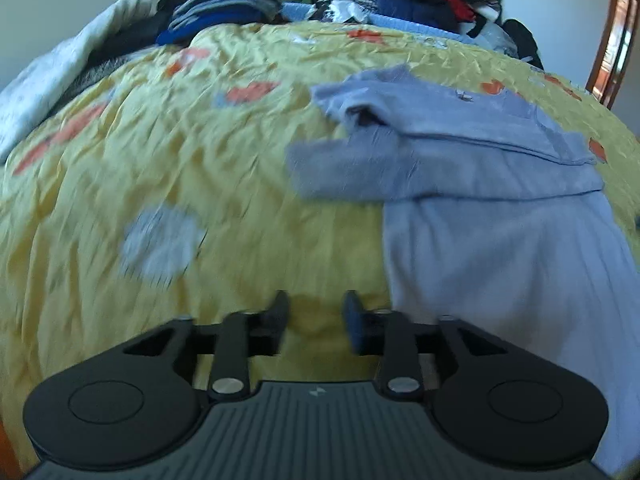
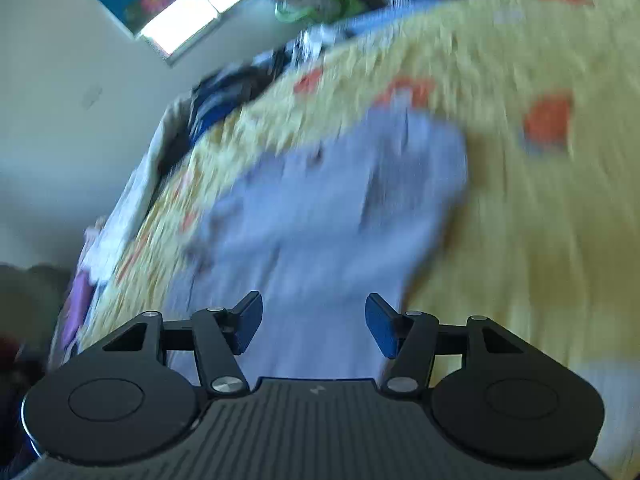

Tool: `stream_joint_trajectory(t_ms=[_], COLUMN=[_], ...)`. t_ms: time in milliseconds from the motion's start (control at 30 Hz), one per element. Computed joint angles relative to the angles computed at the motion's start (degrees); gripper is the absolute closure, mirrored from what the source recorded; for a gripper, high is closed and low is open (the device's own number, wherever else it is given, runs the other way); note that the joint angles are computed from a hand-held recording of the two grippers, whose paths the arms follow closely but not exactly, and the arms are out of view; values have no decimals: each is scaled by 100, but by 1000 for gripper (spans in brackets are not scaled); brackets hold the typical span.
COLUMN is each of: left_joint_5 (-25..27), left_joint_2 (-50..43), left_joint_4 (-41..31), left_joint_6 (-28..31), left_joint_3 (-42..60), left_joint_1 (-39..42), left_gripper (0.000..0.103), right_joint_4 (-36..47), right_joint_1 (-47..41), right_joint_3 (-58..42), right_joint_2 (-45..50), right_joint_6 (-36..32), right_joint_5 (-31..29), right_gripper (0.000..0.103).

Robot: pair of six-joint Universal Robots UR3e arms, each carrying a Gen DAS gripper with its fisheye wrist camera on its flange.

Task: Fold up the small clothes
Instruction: 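Release the folded side and move both grippers toward the hem, then close both grippers on the hem of the lavender top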

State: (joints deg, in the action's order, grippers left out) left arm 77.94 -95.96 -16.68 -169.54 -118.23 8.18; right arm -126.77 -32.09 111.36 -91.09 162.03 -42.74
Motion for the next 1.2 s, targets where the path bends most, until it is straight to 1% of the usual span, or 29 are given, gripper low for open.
stream_joint_trajectory(t_ms=[33,67,167,200,267,333,400,467,500,600,667,733,767,833,867,900,933,967,1000,1033,1067,1100,1133,1200], left_joint_5=[-103,-222,-794,-942,-1173,-1730,-2393,-2792,-2871,-2993,-3029,-2939,-2847,-2790,-2679,-2625,-2616,-2604,-2565,-2504,-2447,-2413,-2384,-2386], left_joint_2=[176,348,795,926,1123,1378,1598,1710,1728,1854,1838,1793,1768,1816,1808,1827,1836,1828,1780,1707,1676,1667,1657,1663], left_joint_4=[6,-38,-408,-481,-822,-1518,-2456,-3333,-3692,-3969,-4142,-4242,-4240,-4535,-4573,-4526,-4581,-4616,-4676,-4723,-4725,-4800,-4873,-5006], left_joint_6=[14,14,14,12,2,75,352,728,890,1083,1047,1005,1019,1302,1388,1440,1515,1539,1539,1525,1502,1570,1646,1779], left_joint_3=[-200,-371,-726,-831,-873,-850,-778,-660,-602,-675,-609,-498,-440,-337,-288,-297,-285,-267,-208,-129,-86,-47,-15,22], left_joint_1=[107,216,613,717,888,1258,1688,1997,2087,2275,2315,2246,2176,2136,2044,2000,1994,1998,1986,1961,1943,1948,1949,1969], left_gripper=[46,42,41,41,41,41,41,41,41,42,43,56,56,58,61,62,62,65,74,81,85,91,91,91], right_joint_4=[281,572,1363,1574,1973,2709,3645,4095,4273,4776,5038,5319,5401,5285,5246,5150,5245,5274,5278,5268,5307,5312,5382,5392], right_joint_1=[-101,-229,-631,-822,-1002,-1204,-1333,-1444,-1480,-1601,-1659,-1745,-1773,-1779,-1777,-1728,-1770,-1780,-1751,-1734,-1723,-1702,-1729,-1740], right_joint_3=[254,543,1211,1455,1619,1566,1392,1490,1528,1642,1667,1677,1673,1691,1702,1712,1679,1678,1676,1700,1711,1739,1781,1852], right_joint_2=[-309,-639,-1333,-1588,-1858,-1892,-1698,-1806,-1836,-1959,-2089,-2181,-2170,-2097,-2076,-2013,-1965,-1897,-1813,-1767,-1767,-1745,-1758,-1728], right_joint_6=[-161,-322,-698,-904,-998,-1250,-1653,-1986,-2098,-2452,-2636,-2844,-2901,-2871,-2838,-2793,-2898,-2950,-2965,-2999,-3040,-3069,-3151,-3222], right_joint_5=[-55,-105,-50,107,225,414,554,607,635,703,711,700,705,710,703,722,705,728,777,795,794,811,805,778], right_gripper=[40,40,41,41,41,39,39,40,40,40,40,41,42,47,48,49,50,52,56,62,63,67,71,76])
